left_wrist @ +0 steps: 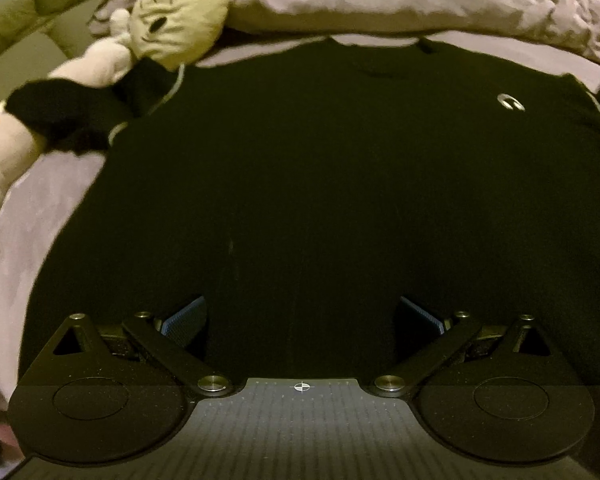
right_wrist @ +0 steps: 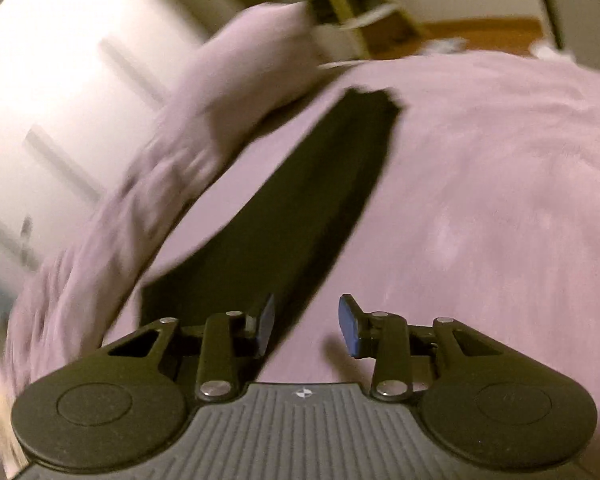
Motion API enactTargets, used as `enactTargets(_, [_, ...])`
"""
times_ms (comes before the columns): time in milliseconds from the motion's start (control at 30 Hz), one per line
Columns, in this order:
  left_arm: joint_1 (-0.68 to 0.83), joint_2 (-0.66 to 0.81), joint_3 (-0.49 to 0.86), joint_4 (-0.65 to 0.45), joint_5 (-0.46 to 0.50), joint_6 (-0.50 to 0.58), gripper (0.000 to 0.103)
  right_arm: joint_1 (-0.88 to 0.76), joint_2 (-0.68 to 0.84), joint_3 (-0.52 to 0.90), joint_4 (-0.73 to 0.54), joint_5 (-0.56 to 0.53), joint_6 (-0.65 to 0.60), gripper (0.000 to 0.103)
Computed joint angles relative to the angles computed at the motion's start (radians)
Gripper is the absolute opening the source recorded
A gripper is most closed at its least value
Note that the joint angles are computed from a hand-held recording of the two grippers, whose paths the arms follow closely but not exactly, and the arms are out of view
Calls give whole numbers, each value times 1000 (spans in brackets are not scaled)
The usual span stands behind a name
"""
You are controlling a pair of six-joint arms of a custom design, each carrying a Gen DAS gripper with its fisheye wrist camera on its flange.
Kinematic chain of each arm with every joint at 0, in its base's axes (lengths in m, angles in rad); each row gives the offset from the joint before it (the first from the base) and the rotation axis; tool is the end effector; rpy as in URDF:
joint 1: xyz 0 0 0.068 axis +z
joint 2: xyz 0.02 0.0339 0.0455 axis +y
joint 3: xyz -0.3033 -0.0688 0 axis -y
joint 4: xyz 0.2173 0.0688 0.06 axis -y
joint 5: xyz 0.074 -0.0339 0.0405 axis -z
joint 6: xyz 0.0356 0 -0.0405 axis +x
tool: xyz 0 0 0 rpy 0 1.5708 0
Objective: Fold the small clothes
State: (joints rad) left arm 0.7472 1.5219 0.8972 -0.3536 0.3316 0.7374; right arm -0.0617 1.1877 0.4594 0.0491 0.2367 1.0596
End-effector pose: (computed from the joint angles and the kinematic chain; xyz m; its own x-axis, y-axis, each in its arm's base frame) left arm 0.2108 0.1795 0.2487 -0.7928 0.1321 -0.5949 0.0323 0.9839 0.1756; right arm 0.1924 -0.0202 0.2267 -0.0956 0.8554 -0.5091 0.6652 0.4354 0.6065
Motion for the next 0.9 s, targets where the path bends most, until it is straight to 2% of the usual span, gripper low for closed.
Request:
enactTargets(67, [-26,17,-7,60,-1,-48,103,-167,97,-34,157,-104,1,40])
enactTargets(100, [-39,27,-11,88,-2,-78,103,-242,150,-54,255,-169,0,47])
enactTargets(133, [-47,35,-14,105,-2,-101,103,-296,222,-68,361,-208,16,48])
enactTargets(233, [-61,66,-21,130,-4,-154,103,-313,365,-65,524,-169,15,49])
enactTargets(333, [-54,73,-42,166,15,-182,103,-305,450,-14,571,-132,-26,49])
enactTargets(400, [-43,72,-57,186,35,-187,103,-311,488,25,574,-129,-43,46])
enactTargets(467, [-36,71,-66,197,47,-186,103,-313,481,57,538,-137,-70,19])
enactTargets(500, [-35,73,-67,201,52,-185,103,-316,471,66,513,-163,-76,11])
enactTargets(600, [-27,83,-50,177,63,-173,103,-304,366,48,476,-147,-99,10])
enactTargets(700, [-22,100,10,96,67,-154,103,-251,225,58,380,-122,-139,10])
enactTargets(800, [-6,99,60,15,66,-132,103,-121,85,107,259,-41,-168,10])
enactTargets(900, [47,89,84,-45,106,-90,103,104,14,190,172,93,-184,10])
